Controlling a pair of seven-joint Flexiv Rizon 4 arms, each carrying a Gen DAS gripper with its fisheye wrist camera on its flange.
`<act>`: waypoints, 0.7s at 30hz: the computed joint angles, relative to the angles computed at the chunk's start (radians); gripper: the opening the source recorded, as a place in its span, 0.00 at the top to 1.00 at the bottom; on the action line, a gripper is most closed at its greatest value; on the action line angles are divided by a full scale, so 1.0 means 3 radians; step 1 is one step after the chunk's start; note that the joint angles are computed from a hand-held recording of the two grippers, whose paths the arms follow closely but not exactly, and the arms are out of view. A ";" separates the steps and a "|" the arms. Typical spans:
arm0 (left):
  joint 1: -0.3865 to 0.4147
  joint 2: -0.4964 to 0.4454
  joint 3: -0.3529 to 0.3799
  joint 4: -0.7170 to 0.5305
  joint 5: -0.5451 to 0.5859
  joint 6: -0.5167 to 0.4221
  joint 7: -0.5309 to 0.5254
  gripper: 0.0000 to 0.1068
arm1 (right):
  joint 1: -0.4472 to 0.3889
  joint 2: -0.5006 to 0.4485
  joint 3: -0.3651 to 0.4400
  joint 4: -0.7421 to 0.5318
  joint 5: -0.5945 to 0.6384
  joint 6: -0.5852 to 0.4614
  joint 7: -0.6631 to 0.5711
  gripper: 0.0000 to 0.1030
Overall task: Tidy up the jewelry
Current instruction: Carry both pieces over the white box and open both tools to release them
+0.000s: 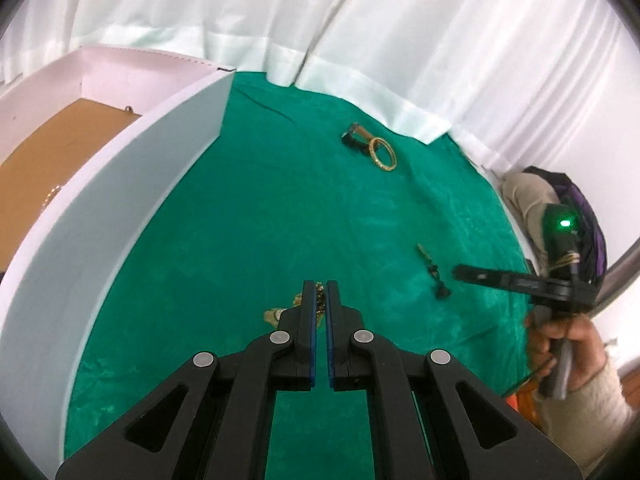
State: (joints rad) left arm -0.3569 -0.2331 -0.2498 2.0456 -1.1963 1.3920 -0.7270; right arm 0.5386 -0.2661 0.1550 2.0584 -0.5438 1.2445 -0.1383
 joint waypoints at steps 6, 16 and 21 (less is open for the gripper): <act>0.0043 0.0086 0.0110 0.0048 0.0353 -0.0133 -0.0398 0.99 | 0.0223 -0.0309 -0.0040 -0.0472 -0.0191 -0.0910 -0.0462 0.92; 0.0147 0.0790 0.0467 0.0194 0.0253 -0.0423 -0.0528 0.99 | 0.0303 -0.0048 0.0002 -0.0690 -0.0725 -0.0327 -0.0287 0.95; 0.0261 0.1038 0.0707 0.0263 0.0517 -0.0239 -0.0681 0.99 | 0.0445 -0.0385 0.0030 -0.1362 -0.0661 -0.0058 -0.0661 0.95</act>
